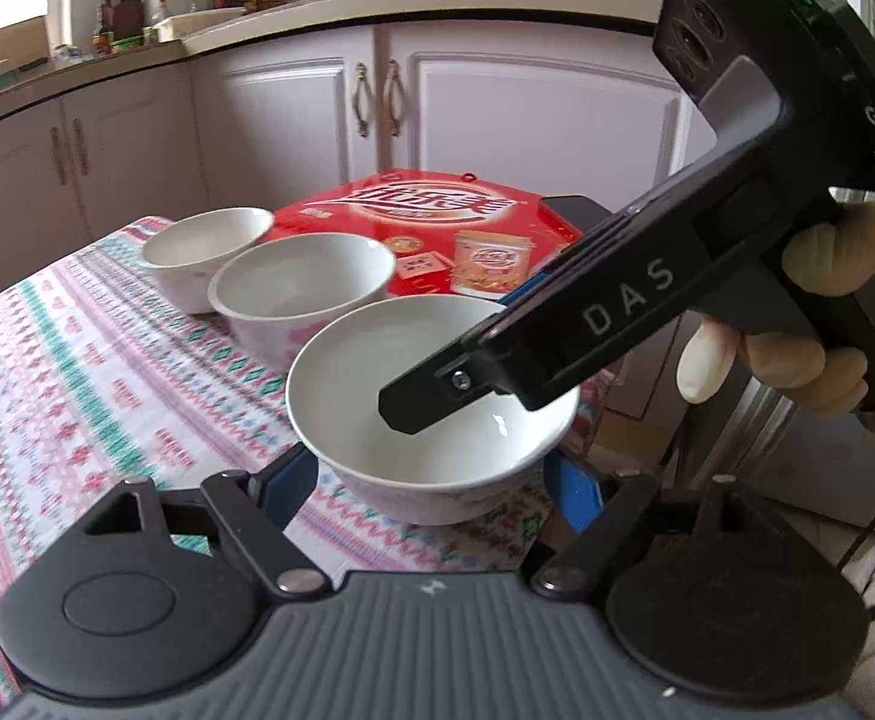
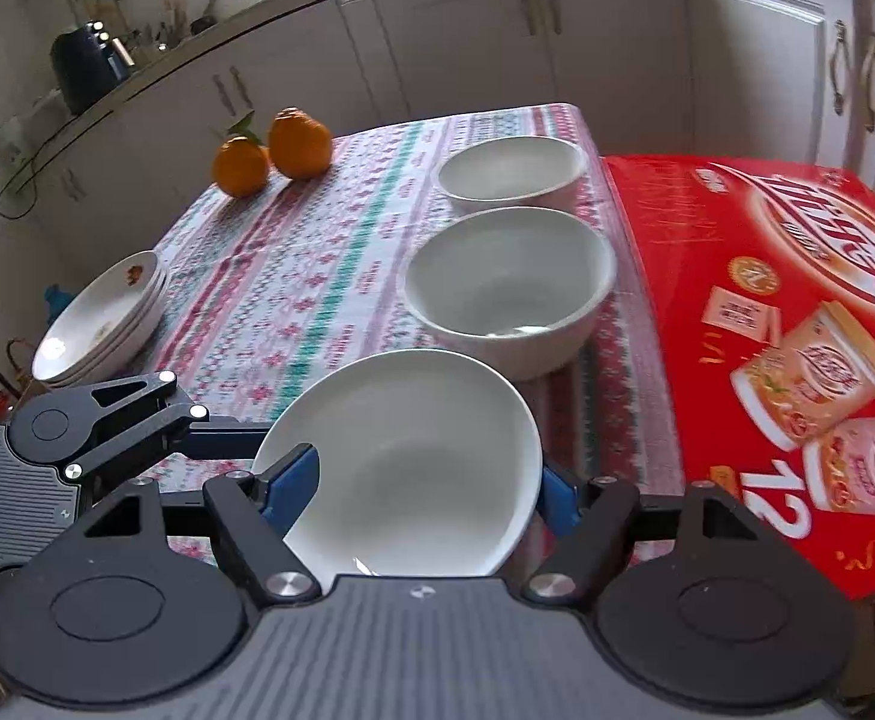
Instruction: Organize plates and bowls
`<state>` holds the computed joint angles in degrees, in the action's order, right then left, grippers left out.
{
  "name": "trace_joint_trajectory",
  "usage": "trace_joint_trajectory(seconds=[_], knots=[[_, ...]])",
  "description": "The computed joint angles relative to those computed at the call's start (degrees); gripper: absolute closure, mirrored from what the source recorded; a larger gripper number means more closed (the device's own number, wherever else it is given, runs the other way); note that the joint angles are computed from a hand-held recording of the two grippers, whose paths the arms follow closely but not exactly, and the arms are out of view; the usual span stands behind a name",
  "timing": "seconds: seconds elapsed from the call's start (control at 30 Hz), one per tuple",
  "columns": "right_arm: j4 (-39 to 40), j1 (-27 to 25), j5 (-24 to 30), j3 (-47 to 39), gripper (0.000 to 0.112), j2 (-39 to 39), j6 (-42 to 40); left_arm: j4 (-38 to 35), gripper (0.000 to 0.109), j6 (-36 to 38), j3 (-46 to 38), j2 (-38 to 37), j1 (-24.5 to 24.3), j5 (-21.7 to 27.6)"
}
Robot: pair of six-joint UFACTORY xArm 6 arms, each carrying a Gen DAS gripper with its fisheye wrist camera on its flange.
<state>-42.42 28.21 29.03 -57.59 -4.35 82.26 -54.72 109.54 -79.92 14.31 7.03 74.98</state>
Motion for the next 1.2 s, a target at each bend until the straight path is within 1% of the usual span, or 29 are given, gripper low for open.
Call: trace_joint_trajectory(seconds=[0.23, 0.47, 0.67, 0.9, 1.2], knots=[[2.25, 0.4, -2.69, -6.44, 0.032, 5.8, -5.74, -0.39, 0.027, -1.19, -2.96, 1.51, 2.73, -0.6], [7.56, 0.63, -5.37, -12.88, 0.032, 11.96, -13.55, -0.28, 0.027, -2.44, -5.82, 3.43, 4.89, -1.92], [11.02, 0.68, -6.09, -18.03, 0.032, 16.5, -18.99, -0.8, 0.027, -4.05, -7.99, 5.19, 5.76, -3.35], [14.68, 0.68, -4.94, -23.76, 0.032, 21.14, -25.23, -0.67, 0.027, -6.1, -10.33, 7.41, 5.82, -5.23], [18.69, 0.11, -5.19, -27.44, 0.032, 24.58, -29.32, -0.39, 0.027, -7.62, -12.09, 9.12, 5.44, -6.91]])
